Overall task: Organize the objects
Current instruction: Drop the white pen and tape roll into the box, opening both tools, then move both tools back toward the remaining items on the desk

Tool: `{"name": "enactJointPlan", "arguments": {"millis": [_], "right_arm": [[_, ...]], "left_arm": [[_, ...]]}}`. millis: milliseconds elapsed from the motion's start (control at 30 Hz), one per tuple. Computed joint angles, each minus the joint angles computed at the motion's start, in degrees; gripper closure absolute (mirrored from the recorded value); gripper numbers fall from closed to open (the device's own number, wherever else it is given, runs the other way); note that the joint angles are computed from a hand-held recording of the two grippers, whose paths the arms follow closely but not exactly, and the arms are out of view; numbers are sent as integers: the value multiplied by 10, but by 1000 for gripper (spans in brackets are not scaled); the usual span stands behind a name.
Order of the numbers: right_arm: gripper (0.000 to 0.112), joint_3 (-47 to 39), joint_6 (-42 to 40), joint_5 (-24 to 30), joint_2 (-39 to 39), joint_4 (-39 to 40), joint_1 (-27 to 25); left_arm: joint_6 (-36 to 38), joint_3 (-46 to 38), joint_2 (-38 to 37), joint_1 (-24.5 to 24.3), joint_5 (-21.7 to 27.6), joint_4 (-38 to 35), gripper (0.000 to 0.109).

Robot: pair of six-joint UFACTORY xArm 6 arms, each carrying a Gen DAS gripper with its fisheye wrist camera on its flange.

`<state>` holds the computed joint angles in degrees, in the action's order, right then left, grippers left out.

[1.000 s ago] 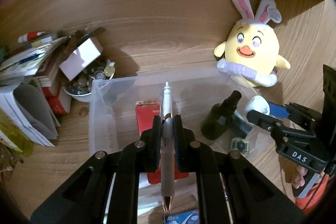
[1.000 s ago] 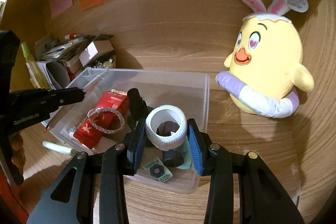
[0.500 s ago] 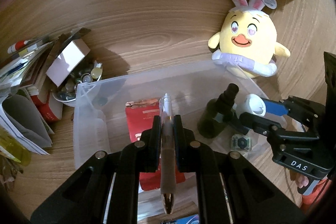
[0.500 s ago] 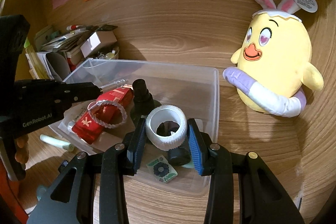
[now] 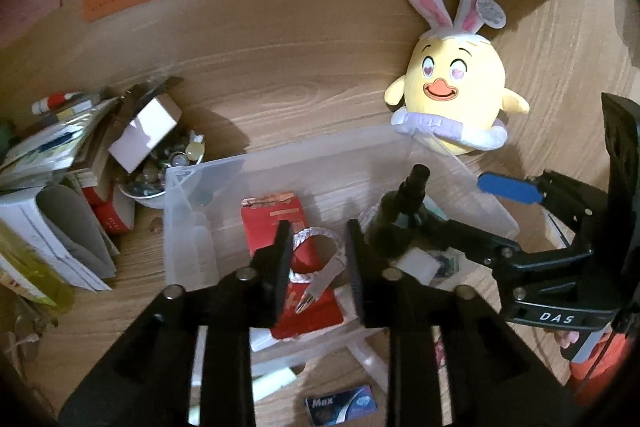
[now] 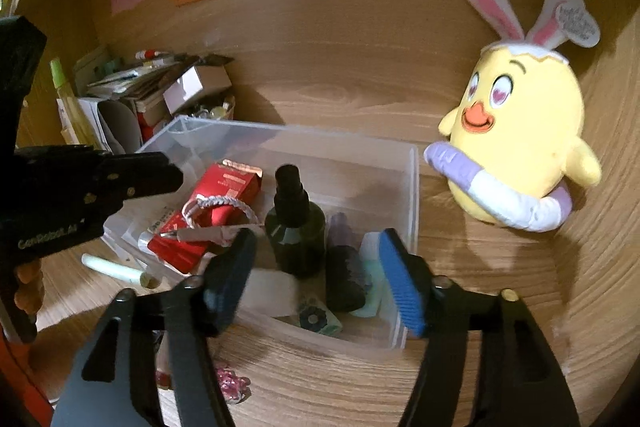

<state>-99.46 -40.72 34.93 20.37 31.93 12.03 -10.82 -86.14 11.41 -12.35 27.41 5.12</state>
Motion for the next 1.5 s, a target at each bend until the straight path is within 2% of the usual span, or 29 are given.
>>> {"name": "enactJointPlan", "arguments": {"millis": [100, 167, 467, 833, 1167, 1367, 1500], "right_arm": [[40, 15, -7, -11, -14, 5, 2], [36, 26, -11, -15, -24, 9, 2], [32, 81, -33, -36, -73, 28, 7], [32, 147, -47, -49, -122, 44, 11], [32, 193, -42, -37, -136, 26, 12], [32, 197, -28, -9, -125, 1, 14], [34, 187, -15, 19, -113, -17, 15]], "left_arm": [[-10, 23, -20, 0, -9, 10, 65], [-22, 44, -38, 2, -19, 21, 52], [-63, 110, -95, 10, -40, 52, 29], [-83, 204, -166, 26, -50, 73, 20], [-22, 245, -162, 44, -35, -5, 20], [31, 238, -136, 52, -13, -71, 20], [38, 231, -123, 57, -5, -81, 20]]}}
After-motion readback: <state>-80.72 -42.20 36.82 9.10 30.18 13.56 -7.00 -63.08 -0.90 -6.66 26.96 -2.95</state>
